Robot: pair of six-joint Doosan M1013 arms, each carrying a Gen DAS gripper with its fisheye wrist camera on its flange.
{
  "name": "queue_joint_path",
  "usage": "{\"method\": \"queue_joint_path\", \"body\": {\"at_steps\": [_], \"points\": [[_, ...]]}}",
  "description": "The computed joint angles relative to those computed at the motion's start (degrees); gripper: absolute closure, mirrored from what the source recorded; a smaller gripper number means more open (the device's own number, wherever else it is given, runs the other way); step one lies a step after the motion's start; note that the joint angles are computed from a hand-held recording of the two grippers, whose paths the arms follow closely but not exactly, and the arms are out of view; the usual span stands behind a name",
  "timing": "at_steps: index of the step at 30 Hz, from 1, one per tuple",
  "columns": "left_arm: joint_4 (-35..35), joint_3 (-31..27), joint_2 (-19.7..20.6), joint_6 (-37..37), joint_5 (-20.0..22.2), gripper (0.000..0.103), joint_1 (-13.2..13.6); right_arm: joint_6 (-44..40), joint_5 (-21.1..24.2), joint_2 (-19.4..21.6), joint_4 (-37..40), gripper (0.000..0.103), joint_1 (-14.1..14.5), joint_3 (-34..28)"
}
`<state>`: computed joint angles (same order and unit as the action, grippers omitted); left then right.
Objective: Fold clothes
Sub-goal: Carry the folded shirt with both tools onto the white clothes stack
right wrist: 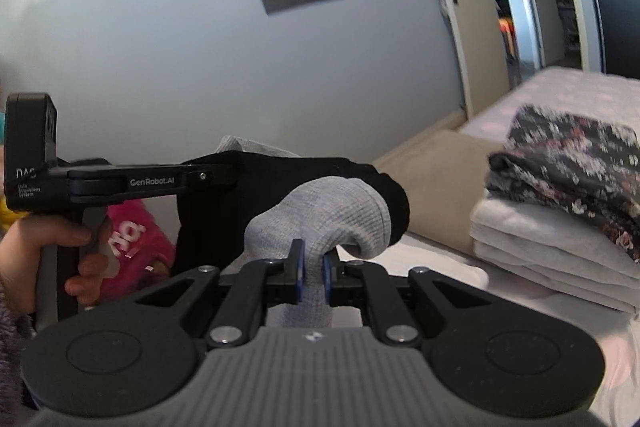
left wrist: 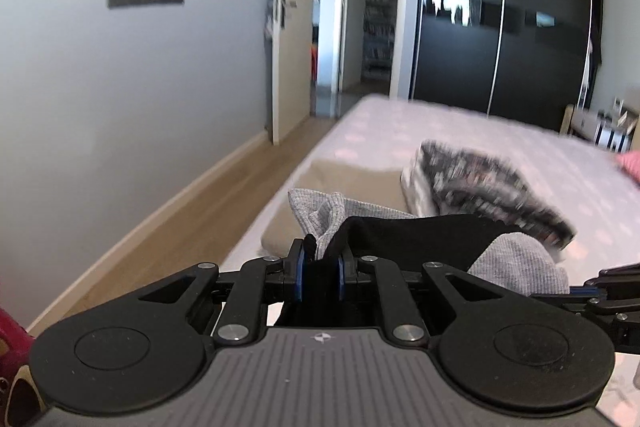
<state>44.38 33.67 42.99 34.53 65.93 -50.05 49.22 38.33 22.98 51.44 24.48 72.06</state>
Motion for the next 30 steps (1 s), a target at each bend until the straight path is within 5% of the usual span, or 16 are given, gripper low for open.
{"method": "queue_joint_path", "body": {"at_steps": [4,14,17,18,20,28,30], "points": [[-8.39,-8.77,5.83,8.08,4.13,0.090,2.53,7.90,3.49,4.61,-5.70,0.093,-0.71,-5.03],[-17.44,-5.19,6.37,11.22,5.54,0.088,5.58,17.90,11.64,12.20,-5.76,0.091,-2.23,-11.09],[-17.91,-4.18,6.03,10.74,4.75,0.088,5.70,19.44,14.56,13.41,-2.26,0.083,-3.33,-12.37],[-17.93,-3.74,5.74,10.24,4.29,0.088,5.70,20.86,15.60,13.73,-1.04,0.068,-3.80,-12.73],[-17.81,-2.72,5.12,9.20,3.21,0.087,5.73,25.22,16.91,14.50,2.51,0.055,-4.96,-13.18],[-16.93,-2.33,4.96,7.43,2.73,0.086,5.62,43.94,20.55,17.78,10.68,0.050,-6.78,-14.79],[-16.82,-2.59,5.13,7.34,2.91,0.086,5.61,45.78,21.16,18.54,11.31,0.056,-6.72,-15.71]]}}
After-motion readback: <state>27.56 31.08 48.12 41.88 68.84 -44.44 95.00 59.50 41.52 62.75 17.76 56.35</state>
